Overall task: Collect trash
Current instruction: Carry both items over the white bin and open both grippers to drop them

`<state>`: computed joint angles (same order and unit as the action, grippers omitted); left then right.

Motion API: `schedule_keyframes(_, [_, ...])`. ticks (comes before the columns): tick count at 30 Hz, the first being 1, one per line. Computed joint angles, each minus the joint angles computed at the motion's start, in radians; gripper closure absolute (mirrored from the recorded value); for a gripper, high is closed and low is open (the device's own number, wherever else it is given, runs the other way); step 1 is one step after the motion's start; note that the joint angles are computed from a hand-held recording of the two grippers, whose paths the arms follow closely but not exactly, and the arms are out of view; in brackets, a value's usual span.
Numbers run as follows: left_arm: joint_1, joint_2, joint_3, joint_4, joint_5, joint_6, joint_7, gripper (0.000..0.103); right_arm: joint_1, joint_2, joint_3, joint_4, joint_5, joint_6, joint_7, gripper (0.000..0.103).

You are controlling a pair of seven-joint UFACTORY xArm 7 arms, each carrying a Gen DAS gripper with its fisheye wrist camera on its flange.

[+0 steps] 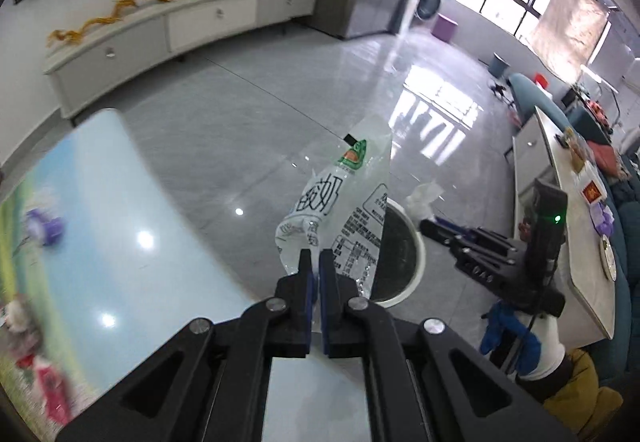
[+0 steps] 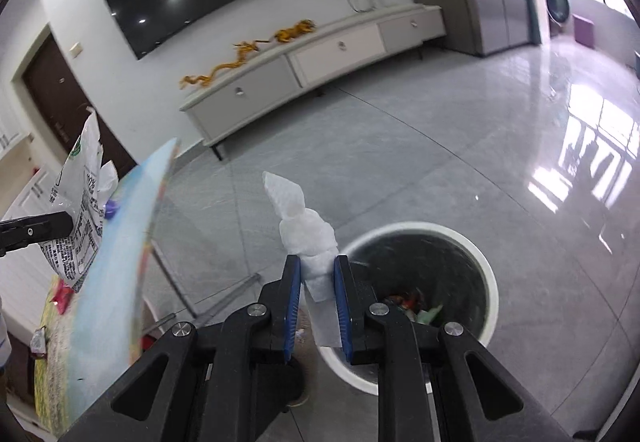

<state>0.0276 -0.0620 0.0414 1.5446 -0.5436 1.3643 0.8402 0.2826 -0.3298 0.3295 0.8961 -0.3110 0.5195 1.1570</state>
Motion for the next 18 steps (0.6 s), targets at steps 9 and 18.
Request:
schedule_keyframes(9, [-0.108,0.115,-0.095,-0.013,-0.007,-0.074,-0.120,0.093,-0.034,0.001,-0.039,-0.085,0.039,0.013,0.001,0.066])
schedule_keyframes(18, [-0.101,0.092,-0.098,-0.048,-0.048,-0.084,-0.116,0.056,-0.039,-0.049,-0.033,-0.128,0.045,0.063,0.052,0.052])
